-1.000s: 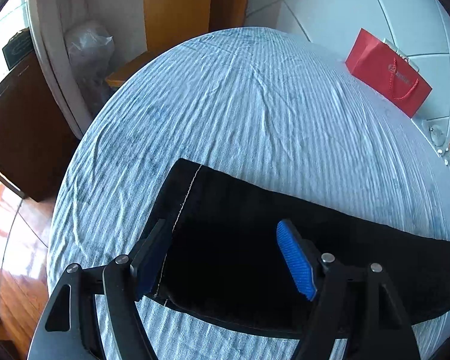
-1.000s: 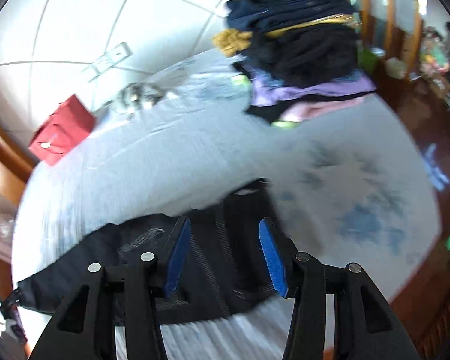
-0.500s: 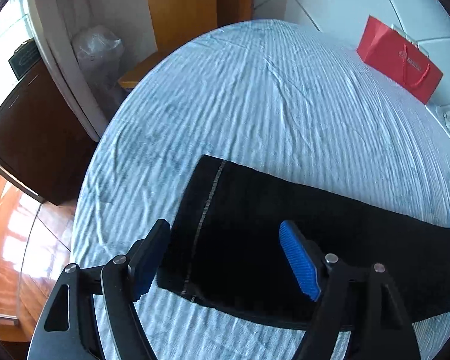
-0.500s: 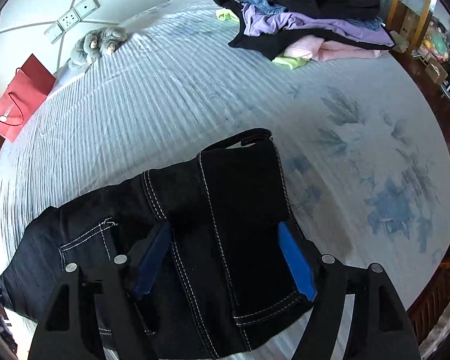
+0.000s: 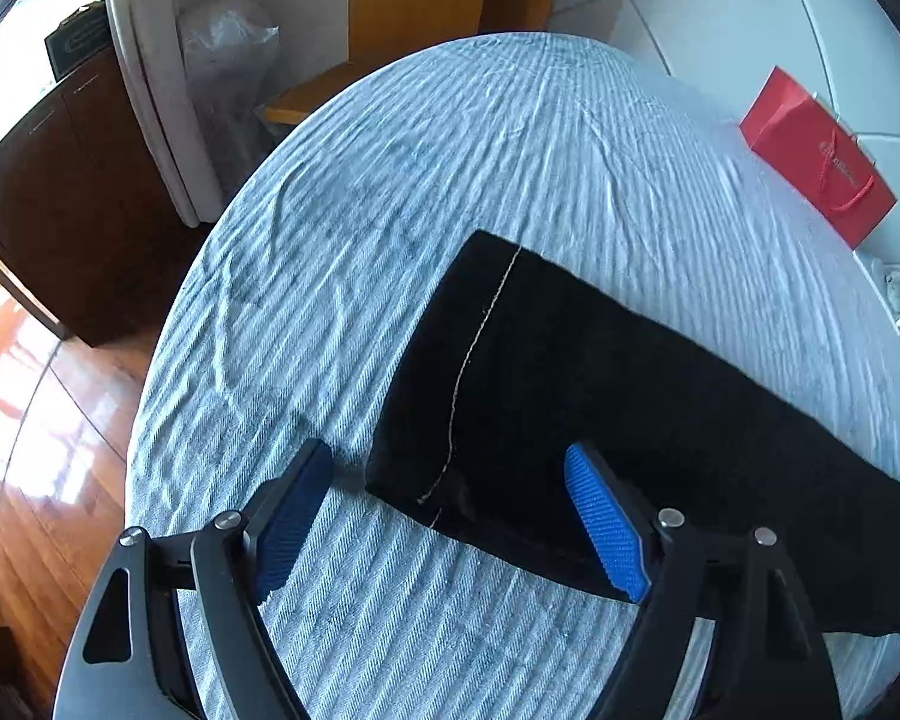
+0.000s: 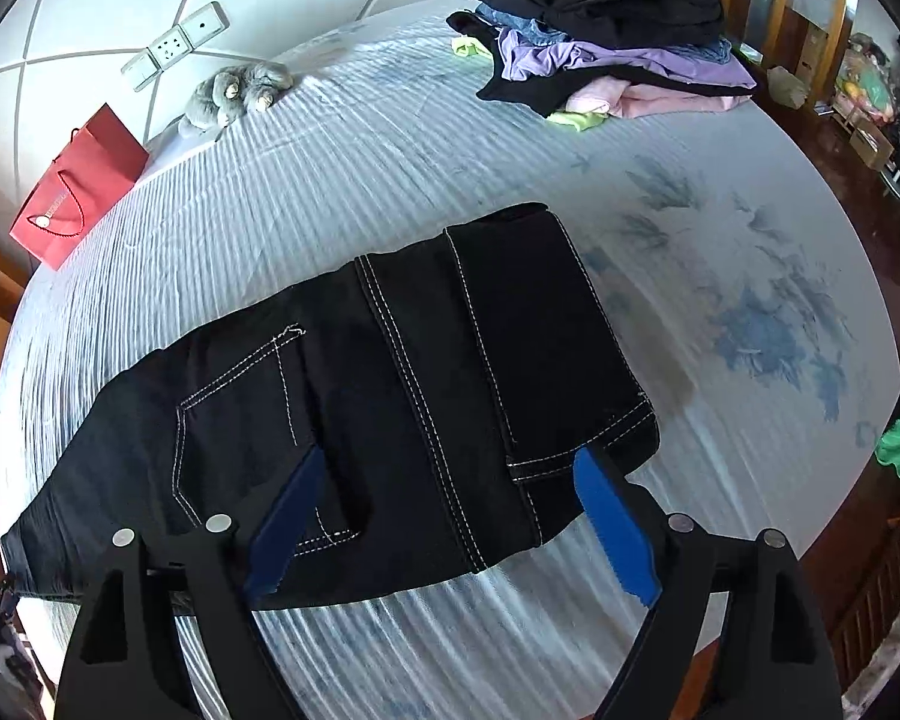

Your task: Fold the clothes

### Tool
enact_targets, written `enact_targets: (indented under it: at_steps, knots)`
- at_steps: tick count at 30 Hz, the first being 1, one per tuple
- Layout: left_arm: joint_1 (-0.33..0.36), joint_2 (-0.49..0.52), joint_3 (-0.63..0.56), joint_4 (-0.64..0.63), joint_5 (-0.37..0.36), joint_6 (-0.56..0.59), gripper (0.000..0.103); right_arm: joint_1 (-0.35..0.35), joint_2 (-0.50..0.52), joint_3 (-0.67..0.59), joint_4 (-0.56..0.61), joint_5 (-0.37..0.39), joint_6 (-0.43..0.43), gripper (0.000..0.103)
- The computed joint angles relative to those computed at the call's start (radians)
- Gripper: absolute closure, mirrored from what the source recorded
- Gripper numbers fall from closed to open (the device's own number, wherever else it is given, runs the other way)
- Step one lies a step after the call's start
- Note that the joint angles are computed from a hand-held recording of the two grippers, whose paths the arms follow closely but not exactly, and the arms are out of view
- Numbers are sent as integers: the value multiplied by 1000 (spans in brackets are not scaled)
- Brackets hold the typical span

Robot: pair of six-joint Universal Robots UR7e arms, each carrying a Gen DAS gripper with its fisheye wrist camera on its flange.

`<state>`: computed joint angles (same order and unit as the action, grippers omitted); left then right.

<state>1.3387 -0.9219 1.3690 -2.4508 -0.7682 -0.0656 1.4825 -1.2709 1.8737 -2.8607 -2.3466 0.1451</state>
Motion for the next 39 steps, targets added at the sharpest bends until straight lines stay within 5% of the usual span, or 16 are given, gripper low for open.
enact_targets:
  at_steps: [4,10,12,13,21,28,30,32,34,39]
  knots:
    - [-10,15,3,-27,29,12,23,-8,-4,13,13,-9,25,19]
    - [-10,-13,9,2,-38,-5,61,-28,-2,22,32,15,38,17]
    - [-31,-34,36,-31,-58,20,89,-32,3,14,42,24,24,13]
    - [-49,-44,52,-54,-62,44,93,-35,4,9,48,34,18,9]
    - [-176,-43,97,-136,-59,152,93,-69,-9,-10,88,114,-57,2]
    - [-135,-29,53,-108,72,83,92,-76,-12,-19,130,129,-105,0]
    - [-104,-37,32,-73,52,31,86,-74,-10,-24,144,125,-101,0]
    - [-84,-54,36,-41,51,-22,46,-67,-1,-38,172,106,-86,0]
    - [-68,-69,48,-20,23,-58,27,-61,4,-42,179,93,-69,0]
    - [-51,-60,79,-1,74,-113,27,-49,13,-12,70,69,-68,0]
